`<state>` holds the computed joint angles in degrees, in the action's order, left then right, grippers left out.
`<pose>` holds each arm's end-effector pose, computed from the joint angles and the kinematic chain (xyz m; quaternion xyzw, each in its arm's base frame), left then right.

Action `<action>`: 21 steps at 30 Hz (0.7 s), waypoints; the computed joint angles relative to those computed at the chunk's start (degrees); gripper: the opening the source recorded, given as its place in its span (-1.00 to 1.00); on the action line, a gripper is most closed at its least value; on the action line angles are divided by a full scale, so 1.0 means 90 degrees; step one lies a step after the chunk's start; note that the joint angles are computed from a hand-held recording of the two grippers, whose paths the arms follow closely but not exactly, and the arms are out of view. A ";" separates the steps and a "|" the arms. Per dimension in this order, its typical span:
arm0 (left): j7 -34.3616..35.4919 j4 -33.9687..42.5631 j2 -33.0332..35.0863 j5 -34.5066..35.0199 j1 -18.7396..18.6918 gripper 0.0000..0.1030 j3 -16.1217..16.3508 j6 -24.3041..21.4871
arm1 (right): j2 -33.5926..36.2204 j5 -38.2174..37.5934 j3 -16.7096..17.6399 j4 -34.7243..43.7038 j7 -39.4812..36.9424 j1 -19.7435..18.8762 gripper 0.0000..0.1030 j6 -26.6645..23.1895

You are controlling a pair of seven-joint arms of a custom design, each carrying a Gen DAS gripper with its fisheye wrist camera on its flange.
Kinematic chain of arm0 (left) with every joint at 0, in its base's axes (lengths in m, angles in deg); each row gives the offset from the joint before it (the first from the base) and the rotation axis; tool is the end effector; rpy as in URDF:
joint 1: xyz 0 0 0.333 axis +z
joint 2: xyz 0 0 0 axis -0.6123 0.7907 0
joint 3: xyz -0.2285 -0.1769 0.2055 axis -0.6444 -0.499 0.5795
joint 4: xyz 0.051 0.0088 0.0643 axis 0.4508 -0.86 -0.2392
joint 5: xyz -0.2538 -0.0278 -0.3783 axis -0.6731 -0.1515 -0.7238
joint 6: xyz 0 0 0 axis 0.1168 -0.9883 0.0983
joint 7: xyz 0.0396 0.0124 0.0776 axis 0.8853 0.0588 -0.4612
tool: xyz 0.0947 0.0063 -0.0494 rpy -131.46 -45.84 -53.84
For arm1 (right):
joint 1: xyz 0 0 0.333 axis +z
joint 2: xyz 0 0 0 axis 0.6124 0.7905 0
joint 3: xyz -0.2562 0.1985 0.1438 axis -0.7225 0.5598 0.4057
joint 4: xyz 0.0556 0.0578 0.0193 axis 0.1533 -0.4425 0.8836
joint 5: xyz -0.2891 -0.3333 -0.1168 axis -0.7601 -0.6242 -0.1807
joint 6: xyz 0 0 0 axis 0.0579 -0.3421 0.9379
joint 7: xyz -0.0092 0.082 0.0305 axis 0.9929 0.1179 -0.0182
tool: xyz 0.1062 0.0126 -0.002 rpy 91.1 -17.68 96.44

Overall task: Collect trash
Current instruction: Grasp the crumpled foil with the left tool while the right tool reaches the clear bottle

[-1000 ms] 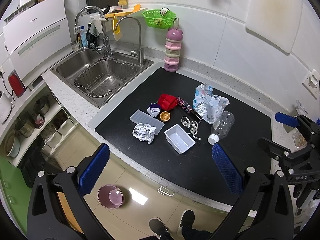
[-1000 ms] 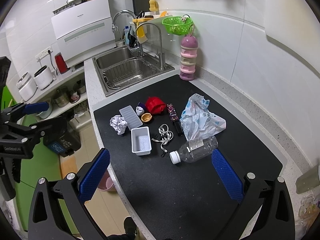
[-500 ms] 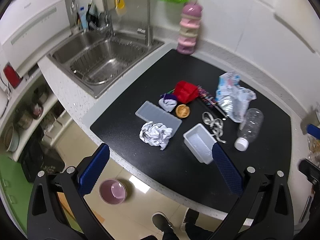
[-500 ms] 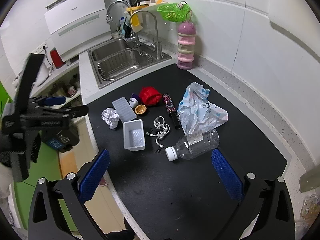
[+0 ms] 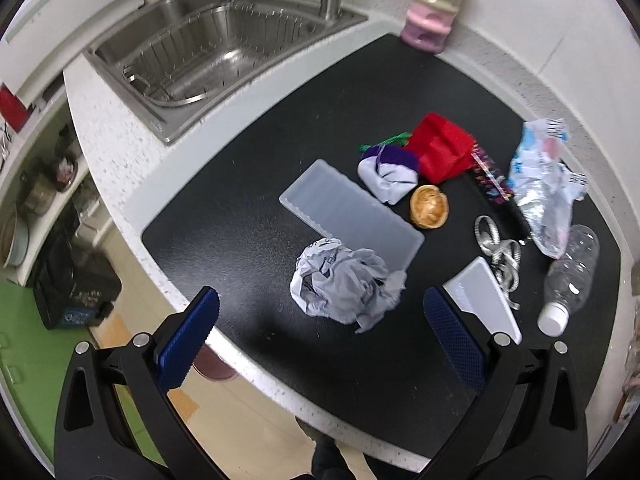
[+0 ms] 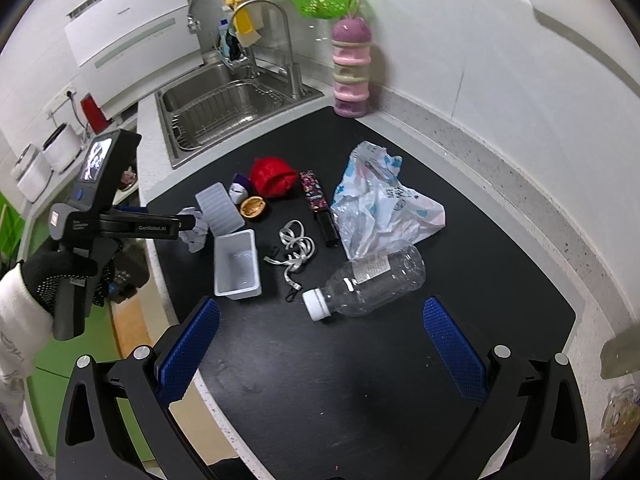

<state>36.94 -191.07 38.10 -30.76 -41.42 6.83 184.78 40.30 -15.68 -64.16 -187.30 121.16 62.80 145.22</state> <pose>0.5286 -0.1492 0.7092 -0.6776 0.7135 -0.1466 0.1011 0.3748 0.3001 0.8084 -0.7246 0.6253 -0.1614 0.2407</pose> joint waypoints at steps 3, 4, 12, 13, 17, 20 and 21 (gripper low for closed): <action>-0.0006 -0.0005 0.0101 -0.0182 -0.0010 0.87 0.0051 0.0012 | -0.0001 0.0019 -0.0035 -0.0039 0.0024 -0.0031 0.89 -0.0028; 0.0003 0.0009 0.0141 -0.0273 -0.0014 0.59 0.0077 -0.0022 | 0.0001 0.0029 -0.0047 -0.0052 0.0030 -0.0039 0.89 -0.0033; 0.0198 0.0068 0.0238 -0.0578 -0.0017 -0.12 0.0160 -0.0108 | 0.0002 0.0085 -0.0115 -0.0150 0.0076 -0.0104 0.89 -0.0052; 0.0213 0.0077 0.0237 -0.0575 -0.0014 -0.15 0.0153 -0.0093 | 0.0003 0.0084 -0.0118 -0.0158 0.0084 -0.0113 0.89 -0.0053; 0.0278 -0.0011 0.0071 -0.0604 0.0004 -0.19 0.0162 0.0074 | 0.0010 0.0064 -0.0119 -0.0180 0.0139 -0.0145 0.89 -0.0064; 0.0317 -0.0026 -0.0059 -0.0620 0.0020 -0.19 0.0165 0.0184 | 0.0024 0.0059 -0.0124 -0.0201 0.0202 -0.0168 0.89 -0.0053; 0.0338 -0.0021 -0.0115 -0.0621 0.0025 -0.19 0.0167 0.0220 | 0.0036 0.0052 -0.0123 -0.0208 0.0234 -0.0178 0.89 -0.0036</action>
